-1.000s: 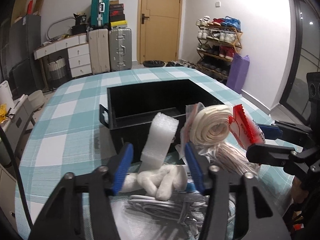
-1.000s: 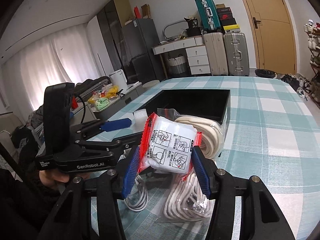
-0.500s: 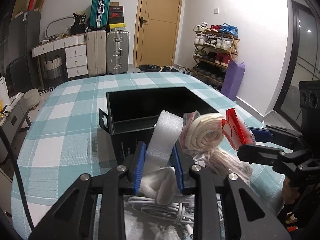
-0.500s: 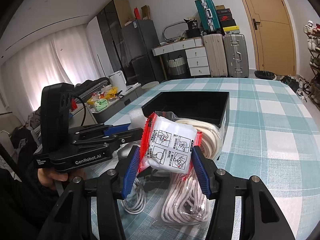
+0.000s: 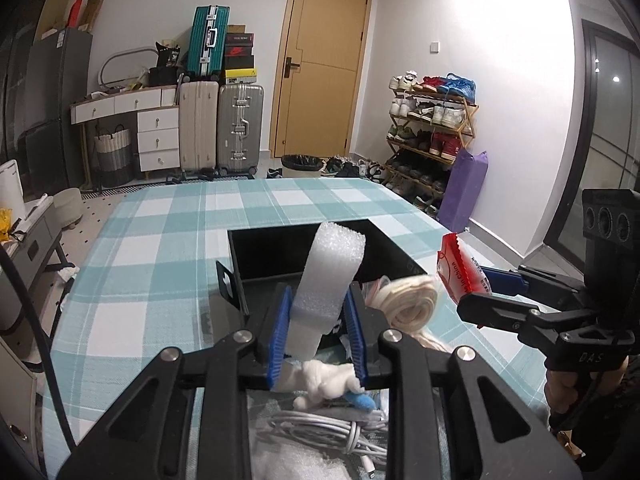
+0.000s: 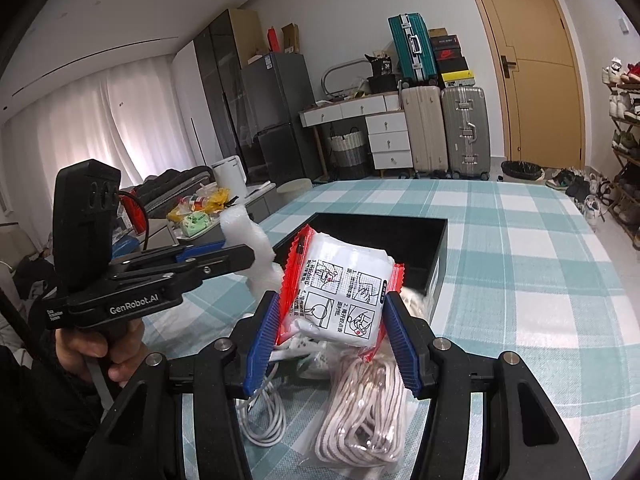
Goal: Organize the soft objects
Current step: 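Lower the packet into the black box with the right gripper while the left drops the bubble wrap in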
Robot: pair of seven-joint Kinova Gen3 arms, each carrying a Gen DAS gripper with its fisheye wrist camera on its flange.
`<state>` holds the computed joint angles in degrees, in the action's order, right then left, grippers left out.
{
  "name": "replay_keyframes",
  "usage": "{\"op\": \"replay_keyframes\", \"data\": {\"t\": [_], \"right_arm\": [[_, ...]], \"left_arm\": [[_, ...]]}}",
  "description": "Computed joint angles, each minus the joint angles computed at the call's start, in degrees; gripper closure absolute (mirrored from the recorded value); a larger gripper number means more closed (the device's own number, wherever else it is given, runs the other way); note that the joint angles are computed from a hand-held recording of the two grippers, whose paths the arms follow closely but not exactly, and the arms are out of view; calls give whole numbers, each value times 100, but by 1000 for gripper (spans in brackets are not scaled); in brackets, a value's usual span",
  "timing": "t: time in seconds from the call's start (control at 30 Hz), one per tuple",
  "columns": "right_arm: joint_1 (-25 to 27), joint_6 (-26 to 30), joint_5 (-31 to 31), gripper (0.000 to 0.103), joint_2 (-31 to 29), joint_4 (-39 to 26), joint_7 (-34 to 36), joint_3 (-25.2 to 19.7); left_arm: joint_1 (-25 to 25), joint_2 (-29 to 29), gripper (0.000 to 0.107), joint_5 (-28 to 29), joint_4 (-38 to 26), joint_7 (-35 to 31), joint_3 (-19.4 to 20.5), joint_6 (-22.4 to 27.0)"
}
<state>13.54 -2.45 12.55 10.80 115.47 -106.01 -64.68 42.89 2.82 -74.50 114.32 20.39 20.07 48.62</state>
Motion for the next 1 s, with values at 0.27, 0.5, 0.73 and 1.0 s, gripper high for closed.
{"op": "replay_keyframes", "data": {"t": [0.27, 0.5, 0.73, 1.0], "right_arm": [[-415, 73, -76, 50, 10, -225, 120, 437], [-841, 188, -359, 50, 41, -448, 406, 915], [-1350, 370, -813, 50, 204, -736, 871, 1468], [-1764, 524, -1289, 50, 414, -1051, 1422, 1909]], "left_arm": [[-90, -20, 83, 3, -125, -133, -44, -2], [-215, -7, 83, -16, -235, -260, -125, -100], [-380, 27, 83, -10, -322, -394, -227, -322], [-548, 130, 83, 76, -396, -545, -385, -635]]}}
